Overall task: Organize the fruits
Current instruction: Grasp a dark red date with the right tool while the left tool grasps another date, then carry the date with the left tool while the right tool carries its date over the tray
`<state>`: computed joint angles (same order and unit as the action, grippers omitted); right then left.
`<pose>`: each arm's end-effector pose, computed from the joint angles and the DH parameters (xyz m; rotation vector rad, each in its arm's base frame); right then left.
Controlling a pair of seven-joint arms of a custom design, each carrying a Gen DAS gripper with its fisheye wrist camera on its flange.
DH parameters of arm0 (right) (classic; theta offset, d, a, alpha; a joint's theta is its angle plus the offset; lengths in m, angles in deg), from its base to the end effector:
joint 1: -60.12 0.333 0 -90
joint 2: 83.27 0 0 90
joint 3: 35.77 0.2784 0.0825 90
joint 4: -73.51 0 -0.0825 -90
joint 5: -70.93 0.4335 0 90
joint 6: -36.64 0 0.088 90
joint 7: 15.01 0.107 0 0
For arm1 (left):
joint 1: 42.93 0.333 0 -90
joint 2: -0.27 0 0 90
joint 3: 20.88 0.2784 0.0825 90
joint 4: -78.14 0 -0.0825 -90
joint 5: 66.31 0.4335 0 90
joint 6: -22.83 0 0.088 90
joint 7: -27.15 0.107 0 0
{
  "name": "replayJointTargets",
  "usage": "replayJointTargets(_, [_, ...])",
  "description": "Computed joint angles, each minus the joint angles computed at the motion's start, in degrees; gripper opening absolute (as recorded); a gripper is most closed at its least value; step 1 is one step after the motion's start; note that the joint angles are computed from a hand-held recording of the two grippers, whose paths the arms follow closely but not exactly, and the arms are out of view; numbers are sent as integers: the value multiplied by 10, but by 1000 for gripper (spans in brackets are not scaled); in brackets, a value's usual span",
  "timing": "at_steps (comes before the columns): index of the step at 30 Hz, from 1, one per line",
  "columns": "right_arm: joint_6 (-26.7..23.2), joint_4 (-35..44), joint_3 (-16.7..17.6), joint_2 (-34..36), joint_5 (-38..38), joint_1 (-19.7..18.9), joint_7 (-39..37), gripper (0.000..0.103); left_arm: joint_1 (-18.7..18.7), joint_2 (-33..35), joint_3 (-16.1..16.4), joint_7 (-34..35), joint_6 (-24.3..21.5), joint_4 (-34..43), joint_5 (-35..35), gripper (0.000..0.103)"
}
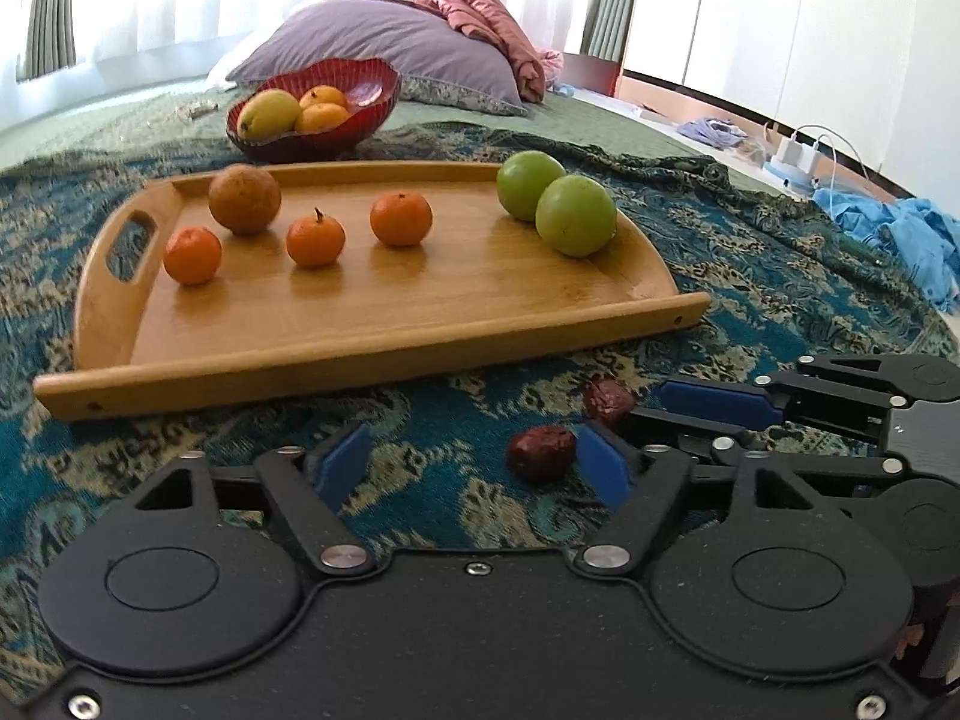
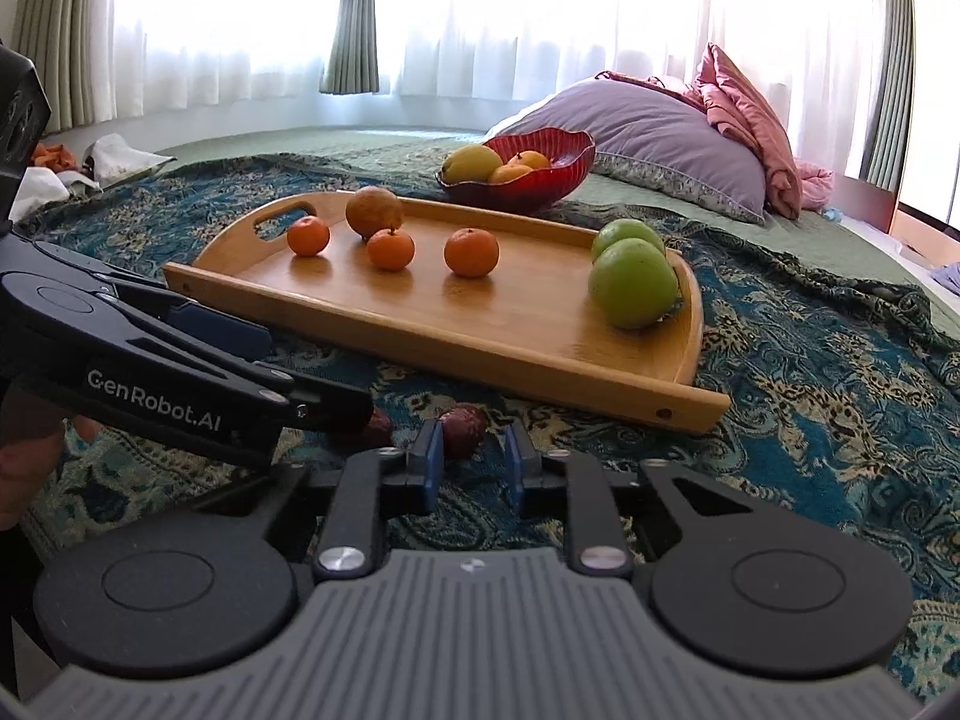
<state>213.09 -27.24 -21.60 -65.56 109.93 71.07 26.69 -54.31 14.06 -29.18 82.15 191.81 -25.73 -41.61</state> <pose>0.6722 0.2406 0.4432 -1.9062 1.0422 -0.6546 0.6562 -0.2565 0.4546 -1.6527 1.8199 -1.0196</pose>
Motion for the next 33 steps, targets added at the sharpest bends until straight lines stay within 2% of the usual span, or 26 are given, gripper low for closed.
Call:
replayJointTargets(1, [-2, 0, 3, 0, 2, -3, -4, 27, 9, 1, -11, 16, -1, 0, -21, 64])
replayJointTargets(3, [-4, -1, 8, -1, 9, -7, -13, 28, 21, 3, -28, 47, -3, 0, -56, 51])
replayJointTargets(5, [-5, 1, 12, 0, 16, -11, -23, 29, 29, 5, -39, 76, 0, 1, -82, 45])
replayJointTargets(8, [-7, 3, 12, 2, 23, -11, -30, 29, 38, 10, -54, 116, 0, 6, -123, 41])
replayJointTargets(10, [-9, 5, 16, 3, 31, -13, -39, 29, 50, 14, -71, 150, -1, 10, -163, 34])
replayJointTargets(11, [-10, 6, 17, 3, 34, -14, -44, 29, 53, 16, -76, 163, -1, 11, -179, 26])
replayJointTargets(12, [-11, 7, 16, 4, 36, -13, -46, 29, 53, 18, -77, 171, -2, 12, -189, 24])
replayJointTargets(15, [-14, 11, 12, 6, 37, -9, -48, 31, 33, 15, -57, 154, 4, 9, -176, 24])
replayJointTargets(18, [-20, 18, 6, 11, 34, -4, -44, 34, 6, 11, -22, 108, 8, 7, -126, 24])
replayJointTargets(23, [-27, 28, 0, 18, 24, 2, -36, 43, -13, 7, 9, 40, 4, 10, -58, 24])
replayJointTargets(26, [-33, 38, -5, 25, 13, 7, -26, 47, -10, 8, 12, 14, -1, 13, -35, 24])
replayJointTargets(30, [-46, 57, -14, 39, -8, 15, -2, 47, -14, 10, 23, -22, -8, 18, 4, 24])
replayJointTargets(33, [-60, 74, -34, 51, -42, 31, 36, 47, -12, 11, 23, -37, -13, 21, 23, 24])
